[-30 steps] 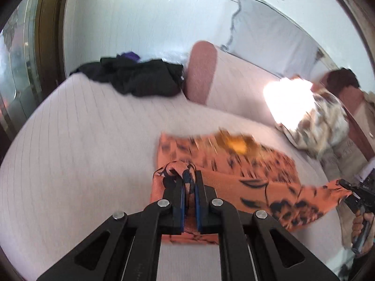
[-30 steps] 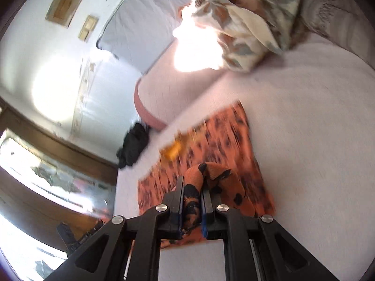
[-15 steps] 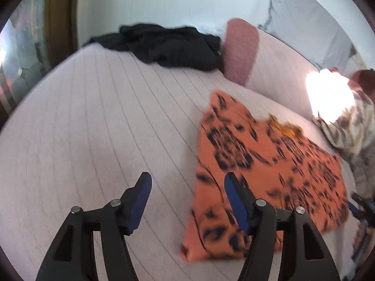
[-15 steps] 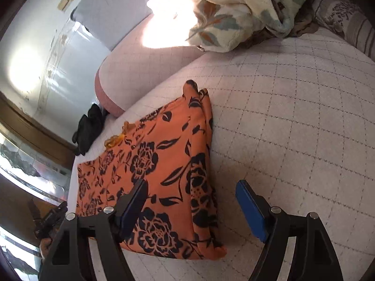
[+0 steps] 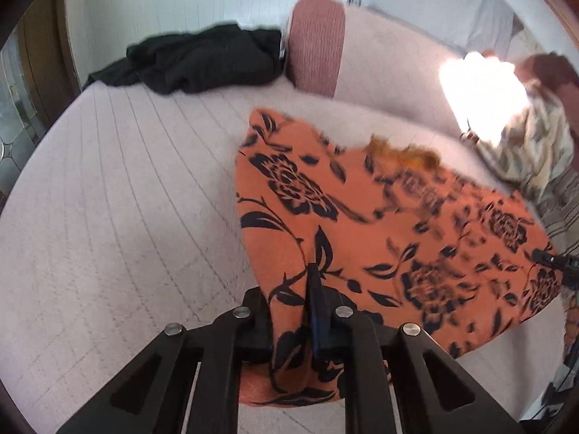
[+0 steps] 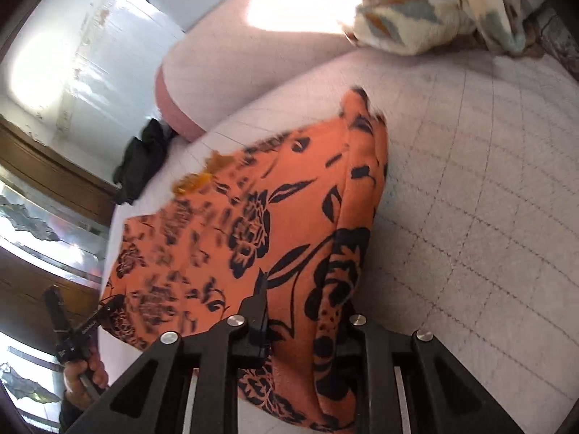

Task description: Fold small clothes

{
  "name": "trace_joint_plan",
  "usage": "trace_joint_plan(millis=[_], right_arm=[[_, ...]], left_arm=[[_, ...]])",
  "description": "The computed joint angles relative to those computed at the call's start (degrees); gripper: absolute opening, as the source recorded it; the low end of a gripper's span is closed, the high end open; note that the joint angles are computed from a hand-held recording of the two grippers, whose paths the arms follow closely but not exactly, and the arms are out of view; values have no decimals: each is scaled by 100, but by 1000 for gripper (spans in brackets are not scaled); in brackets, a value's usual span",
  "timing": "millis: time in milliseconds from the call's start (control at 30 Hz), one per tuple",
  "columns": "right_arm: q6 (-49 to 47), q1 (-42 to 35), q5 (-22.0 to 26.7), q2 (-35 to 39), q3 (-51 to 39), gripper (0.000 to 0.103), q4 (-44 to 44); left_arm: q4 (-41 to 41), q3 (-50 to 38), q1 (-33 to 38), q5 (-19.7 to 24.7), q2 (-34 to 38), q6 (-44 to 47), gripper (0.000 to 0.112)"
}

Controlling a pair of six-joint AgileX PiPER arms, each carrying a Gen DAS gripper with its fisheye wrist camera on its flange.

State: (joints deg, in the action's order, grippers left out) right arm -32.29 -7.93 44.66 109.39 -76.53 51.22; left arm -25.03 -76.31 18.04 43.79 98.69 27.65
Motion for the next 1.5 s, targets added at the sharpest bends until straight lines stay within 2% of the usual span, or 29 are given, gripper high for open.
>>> trace_joint_plan(millis=[133,233,300,367,400,433,467,500,567,667,733,800,867,900,967,1033,1100,1133,1233,1300,1333,1400,1467,1500], right_arm=[[337,-56,492,-957,239,23,-380],[185,-317,843,-2029,1094,23,-503],[-84,-584,981,-2769,2026,24,-560],[-424,-830,961,-3105,3027,32,-636],[-655,-932,832,-3056,3465,34,-615],[-658,-880,479,-2918,3817,43,-819],[-875,-923,96,-2784,4205,48,-848],[-1147,-977,-58,-2879,4365,49,-648],[-1175,-1149,-9,-3374,4524,53,-556],[-867,-1346,11,-3877,4342,54,-659],[-746,-1409,-30,-3978,4181,55,-594],[-1163,-1433,372,-3704,3860,55,96],[-1922,-1445,969,-3139,3686,61,966],[-2169,-1311,1040,-2829,3604,63,1279],[-2345,-955,971,-1864,3191,70,1563],[-2128,-788,550,-915,2608,69,1490],[-2253,-1059,686,-174,2091,67,1952],[-2089,-1237,579,-23,1901,66,2042],[-1731,-1364,424,-184,1681,69,1907],[-2141,-1383,330,-665,2007,69,1998],[-2238,-1379,105,-989,2274,69,1998],[-2107,-1322,-453,-1560,2733,69,1662],[-1926,-1311,-744,-1686,2877,69,1235],[-1593,-1296,-766,-1689,2765,68,742]], left_arm=[[-441,366,403,585,-1143,533,12],[-737,1213,1003,1149,-2127,1188,12],[-761,1912,1282,1335,-2510,1527,13],[-747,2637,1431,1208,-2481,1882,16],[-622,3015,1342,835,-2341,2025,21],[-624,3290,1326,428,-2169,2397,34],[-856,3410,1444,250,-2050,2791,35],[-1107,3403,1594,302,-2057,2956,36],[-1068,3056,1902,870,-2142,2694,36],[-1217,2641,2092,952,-2421,2679,35],[-1532,2362,2169,1212,-2418,2723,35],[-1698,2249,2061,1384,-2410,2734,36],[-1699,2329,1590,1182,-2383,2671,36],[-1664,2581,1311,938,-2471,2648,37],[-1441,2949,640,255,-2403,2383,43],[-934,3231,40,-448,-2106,1912,47],[-854,3574,-174,-981,-2157,1837,47],[-1015,3734,-172,-1136,-2297,2054,47],[-883,3812,-216,-1170,-2418,2019,49],[-847,3800,-189,-1099,-2442,1954,49],[-869,3796,-167,-1081,-2455,1955,49],[-876,3795,-129,-1029,-2468,1911,49],[-935,3828,-124,-999,-2533,1930,49],[-1001,3870,-67,-1004,-2555,2041,49]])
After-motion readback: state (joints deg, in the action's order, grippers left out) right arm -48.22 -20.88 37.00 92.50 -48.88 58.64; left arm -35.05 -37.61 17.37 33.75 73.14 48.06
